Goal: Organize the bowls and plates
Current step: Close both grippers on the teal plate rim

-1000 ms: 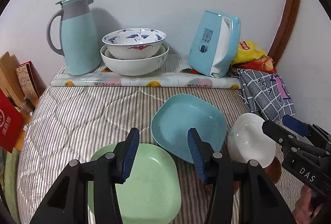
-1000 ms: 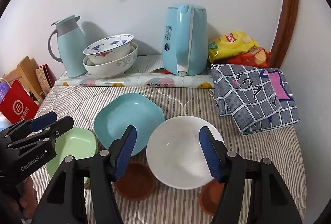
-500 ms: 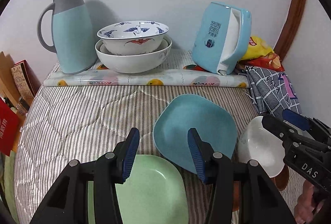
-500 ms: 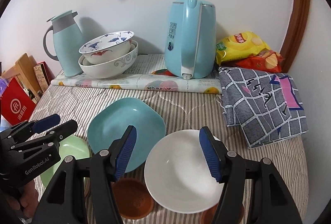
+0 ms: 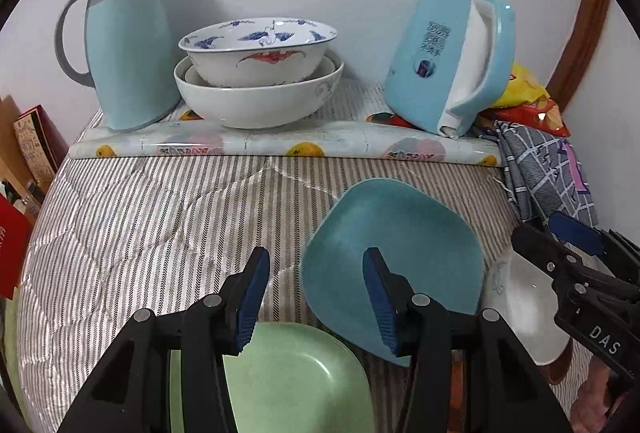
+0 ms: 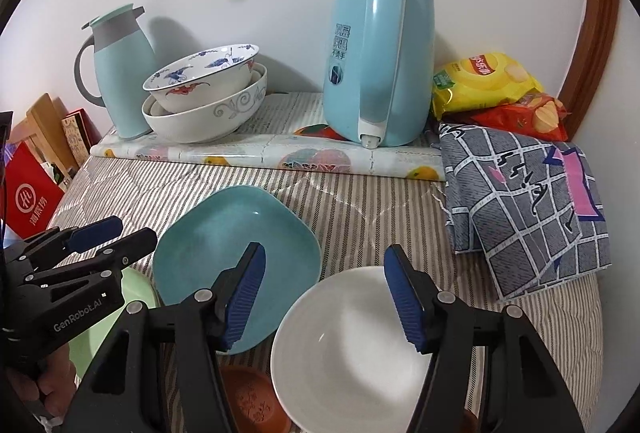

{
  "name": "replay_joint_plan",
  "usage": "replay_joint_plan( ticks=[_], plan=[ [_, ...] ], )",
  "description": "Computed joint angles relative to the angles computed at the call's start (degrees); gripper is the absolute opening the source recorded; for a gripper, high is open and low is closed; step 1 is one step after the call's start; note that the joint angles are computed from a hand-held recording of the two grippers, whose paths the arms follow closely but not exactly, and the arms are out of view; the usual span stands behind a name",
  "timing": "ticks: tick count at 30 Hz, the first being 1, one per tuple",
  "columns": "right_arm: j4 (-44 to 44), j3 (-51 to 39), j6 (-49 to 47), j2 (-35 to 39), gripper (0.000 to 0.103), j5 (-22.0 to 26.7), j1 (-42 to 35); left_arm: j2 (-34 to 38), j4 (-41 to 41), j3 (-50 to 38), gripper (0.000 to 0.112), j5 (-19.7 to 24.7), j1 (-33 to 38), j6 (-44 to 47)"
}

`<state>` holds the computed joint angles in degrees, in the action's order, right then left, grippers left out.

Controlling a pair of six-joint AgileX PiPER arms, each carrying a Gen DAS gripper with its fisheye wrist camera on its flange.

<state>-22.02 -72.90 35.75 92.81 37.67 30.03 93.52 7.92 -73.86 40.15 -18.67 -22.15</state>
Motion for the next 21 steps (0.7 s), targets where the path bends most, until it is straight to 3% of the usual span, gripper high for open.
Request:
replay_joint_plan(
  ticks=[12,15,21],
  plan=[
    [6.84,-7.8,-7.81,8.92,0.046,2.43,-1.94,5.08,-8.38,-2.54,0.046,-0.66,3.78,7.06],
    [7.5,-9.61,-9.14,10.79,0.036,3.64,-1.99,6.07,-8.67,-2.74,0.046,-1.41,3.85,7.05],
    [9.22,-12.89,-10.99,13.75,0.035,5.21,-2.51,8.37,-7.28,-4.36,0.045,-1.12,3.13,6.12]
  ],
)
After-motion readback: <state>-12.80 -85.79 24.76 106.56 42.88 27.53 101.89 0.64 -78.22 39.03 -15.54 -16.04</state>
